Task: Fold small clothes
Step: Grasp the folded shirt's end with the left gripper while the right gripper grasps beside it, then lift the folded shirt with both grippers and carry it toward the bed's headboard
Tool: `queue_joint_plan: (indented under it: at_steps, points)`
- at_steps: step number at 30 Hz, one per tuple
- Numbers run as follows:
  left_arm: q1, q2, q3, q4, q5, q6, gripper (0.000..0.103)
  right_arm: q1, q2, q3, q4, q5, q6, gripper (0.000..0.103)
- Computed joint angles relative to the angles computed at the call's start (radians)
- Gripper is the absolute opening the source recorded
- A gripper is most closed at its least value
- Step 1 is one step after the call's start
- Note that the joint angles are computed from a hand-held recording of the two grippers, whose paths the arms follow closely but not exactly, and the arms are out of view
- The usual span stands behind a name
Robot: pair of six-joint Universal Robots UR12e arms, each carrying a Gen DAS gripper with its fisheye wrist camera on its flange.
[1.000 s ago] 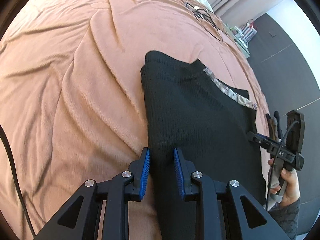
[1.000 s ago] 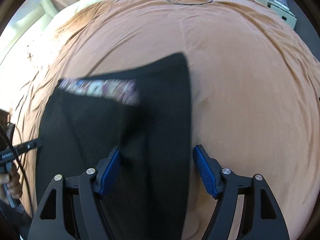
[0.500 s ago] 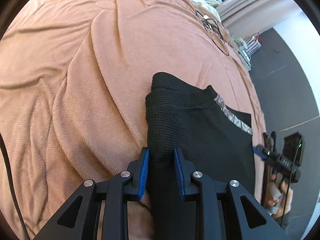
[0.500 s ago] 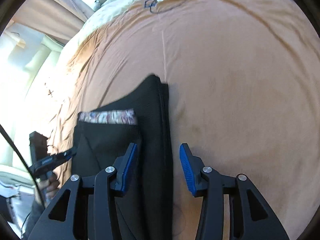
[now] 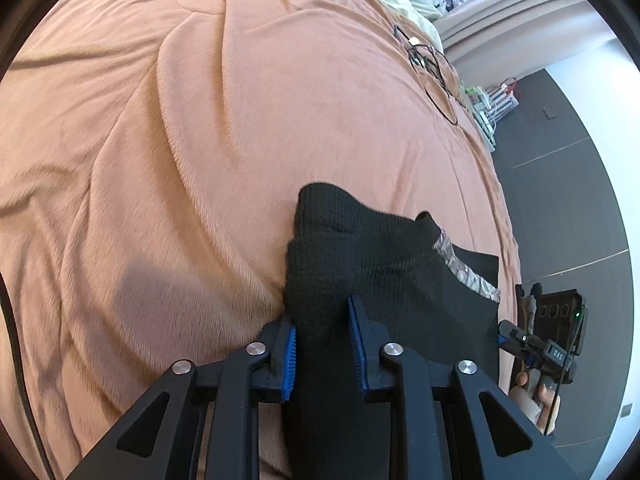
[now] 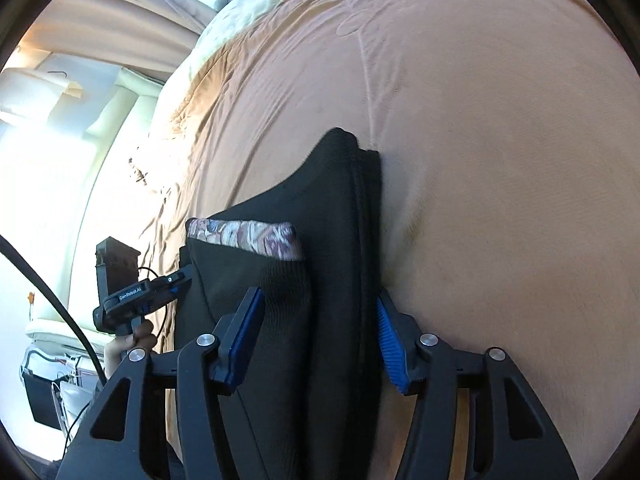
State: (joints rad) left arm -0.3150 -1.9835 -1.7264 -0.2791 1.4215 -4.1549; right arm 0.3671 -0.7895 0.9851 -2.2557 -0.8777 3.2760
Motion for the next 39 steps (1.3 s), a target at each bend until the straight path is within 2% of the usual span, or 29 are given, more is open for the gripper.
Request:
queue_joint_plan:
  at_steps: [4,5,6,8,12,16,26,34,39]
  points:
    - [0.008,-0.008,0.008,0.001,-0.009,-0.019,0.020,0.010,0.017,-0.029,0.014,-0.010,-0.036,0.052]
    - [0.008,-0.010,0.011,-0.003,-0.004,-0.015,0.019,0.016,0.023,-0.038,0.010,-0.021,-0.042,0.049]
    - [0.005,-0.013,0.018,-0.011,0.006,-0.007,0.017,0.023,0.026,-0.044,0.003,-0.039,-0.046,0.039]
    - [0.001,-0.016,0.028,-0.027,0.025,0.006,0.015,0.035,0.032,-0.061,0.011,-0.098,-0.054,0.026]
    - [-0.014,-0.012,0.048,-0.080,0.077,0.039,0.009,0.050,0.003,-0.033,-0.022,-0.178,-0.056,0.014]
    - [-0.026,0.004,0.063,-0.113,0.124,0.049,0.008,0.068,-0.032,0.005,-0.078,-0.251,-0.046,0.012]
    - [-0.062,0.069,0.073,-0.119,0.183,0.096,0.008,0.107,-0.165,0.164,-0.236,-0.335,-0.029,0.011]
    - [-0.112,0.150,0.059,-0.112,0.265,0.125,0.007,0.111,-0.319,0.340,-0.369,-0.320,-0.086,0.011]
    - [-0.149,0.200,0.048,-0.100,0.326,0.136,0.007,0.117,-0.422,0.452,-0.445,-0.337,-0.099,0.011]
